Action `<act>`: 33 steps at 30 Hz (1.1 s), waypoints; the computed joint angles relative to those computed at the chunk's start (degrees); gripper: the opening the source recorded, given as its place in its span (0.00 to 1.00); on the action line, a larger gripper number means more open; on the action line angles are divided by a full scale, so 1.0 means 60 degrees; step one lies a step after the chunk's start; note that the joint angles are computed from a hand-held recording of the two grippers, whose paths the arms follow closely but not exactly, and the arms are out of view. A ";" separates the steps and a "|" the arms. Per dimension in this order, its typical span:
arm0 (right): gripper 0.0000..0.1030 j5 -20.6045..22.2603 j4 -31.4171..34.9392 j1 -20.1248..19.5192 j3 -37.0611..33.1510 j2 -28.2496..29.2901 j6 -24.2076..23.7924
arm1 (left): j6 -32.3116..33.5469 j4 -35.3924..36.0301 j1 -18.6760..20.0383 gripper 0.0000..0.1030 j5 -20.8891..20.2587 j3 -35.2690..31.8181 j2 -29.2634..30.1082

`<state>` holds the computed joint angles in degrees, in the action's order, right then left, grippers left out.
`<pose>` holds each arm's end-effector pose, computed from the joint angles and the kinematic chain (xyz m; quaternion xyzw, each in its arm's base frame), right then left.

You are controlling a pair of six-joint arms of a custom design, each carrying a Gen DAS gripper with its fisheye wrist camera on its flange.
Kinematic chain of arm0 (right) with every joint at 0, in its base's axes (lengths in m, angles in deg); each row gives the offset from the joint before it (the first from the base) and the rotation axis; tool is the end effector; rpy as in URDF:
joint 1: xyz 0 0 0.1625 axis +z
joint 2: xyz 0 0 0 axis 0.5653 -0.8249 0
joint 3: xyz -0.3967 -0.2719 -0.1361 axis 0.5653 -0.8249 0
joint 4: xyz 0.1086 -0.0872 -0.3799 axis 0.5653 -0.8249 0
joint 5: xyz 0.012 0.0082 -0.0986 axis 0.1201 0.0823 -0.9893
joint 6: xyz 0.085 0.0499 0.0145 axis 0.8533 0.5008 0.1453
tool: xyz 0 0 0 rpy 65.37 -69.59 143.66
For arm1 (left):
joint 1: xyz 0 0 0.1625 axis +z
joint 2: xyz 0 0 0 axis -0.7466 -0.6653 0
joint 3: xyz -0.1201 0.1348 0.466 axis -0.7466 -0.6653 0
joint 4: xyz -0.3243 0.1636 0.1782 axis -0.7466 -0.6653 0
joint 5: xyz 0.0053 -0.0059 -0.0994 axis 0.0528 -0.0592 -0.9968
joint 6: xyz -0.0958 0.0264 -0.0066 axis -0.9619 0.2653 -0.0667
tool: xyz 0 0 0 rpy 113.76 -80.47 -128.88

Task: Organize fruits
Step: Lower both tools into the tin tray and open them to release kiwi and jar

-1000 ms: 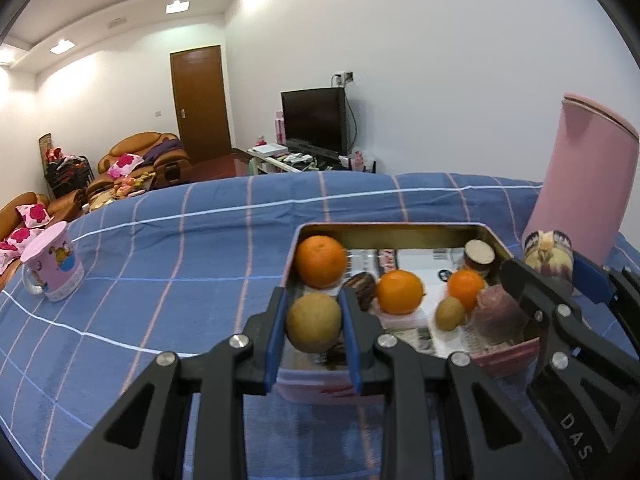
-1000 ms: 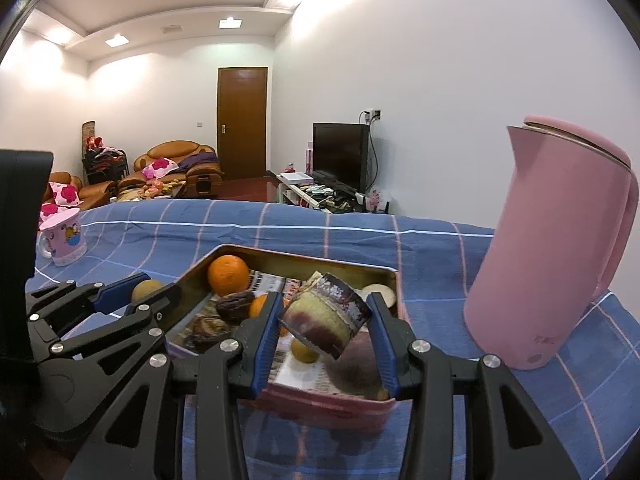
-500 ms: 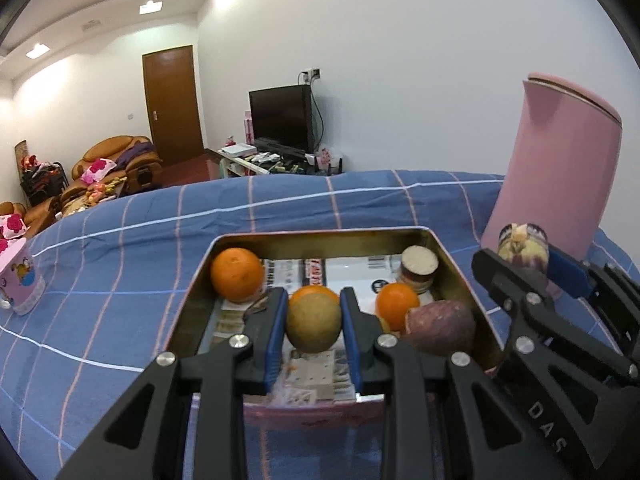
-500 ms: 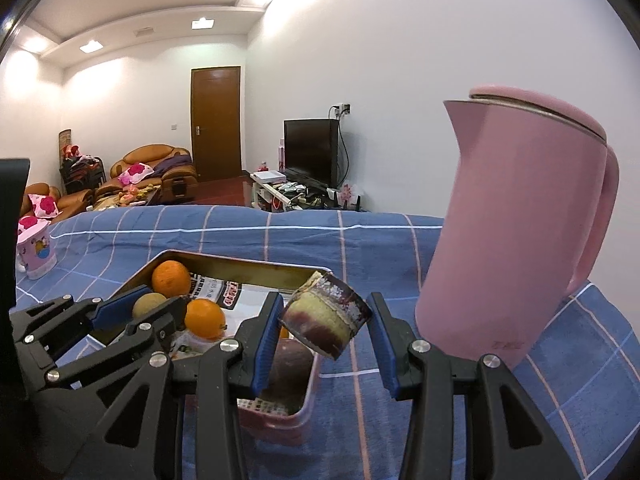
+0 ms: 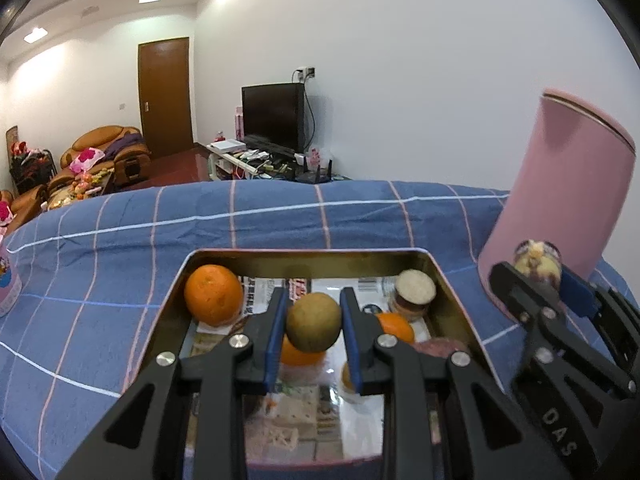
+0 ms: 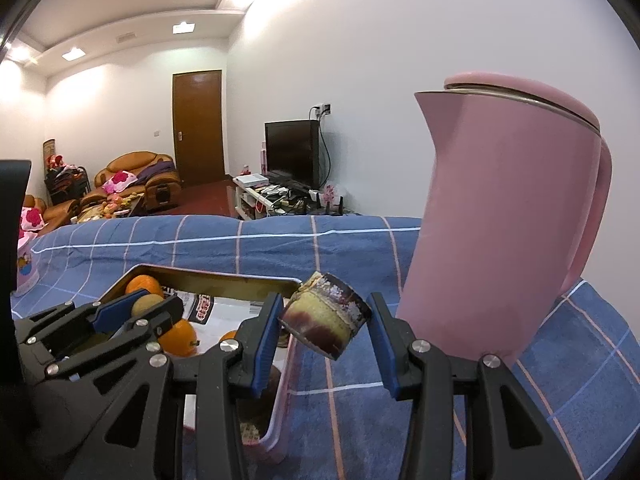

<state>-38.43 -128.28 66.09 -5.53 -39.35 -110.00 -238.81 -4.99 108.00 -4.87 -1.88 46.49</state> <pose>0.2222 -0.7756 0.1392 0.1562 -0.7641 0.5034 0.3720 -0.2436 -0.8016 0.1156 0.2566 0.8426 -0.3938 0.2630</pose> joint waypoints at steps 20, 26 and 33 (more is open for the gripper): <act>0.44 0.0126 0.0777 0.0287 -0.2078 0.1083 -0.0193 | -0.0307 0.0303 0.0418 0.27 -0.0348 -0.0958 0.0113; 0.44 0.0320 0.0998 0.0257 -0.1939 0.0962 -0.0070 | -0.0144 0.0170 0.0421 0.27 -0.0418 -0.0879 0.0086; 0.44 0.0184 0.1578 0.0220 -0.2226 0.1051 -0.0017 | -0.0443 0.0608 0.0484 0.27 -0.0237 -0.1298 0.0254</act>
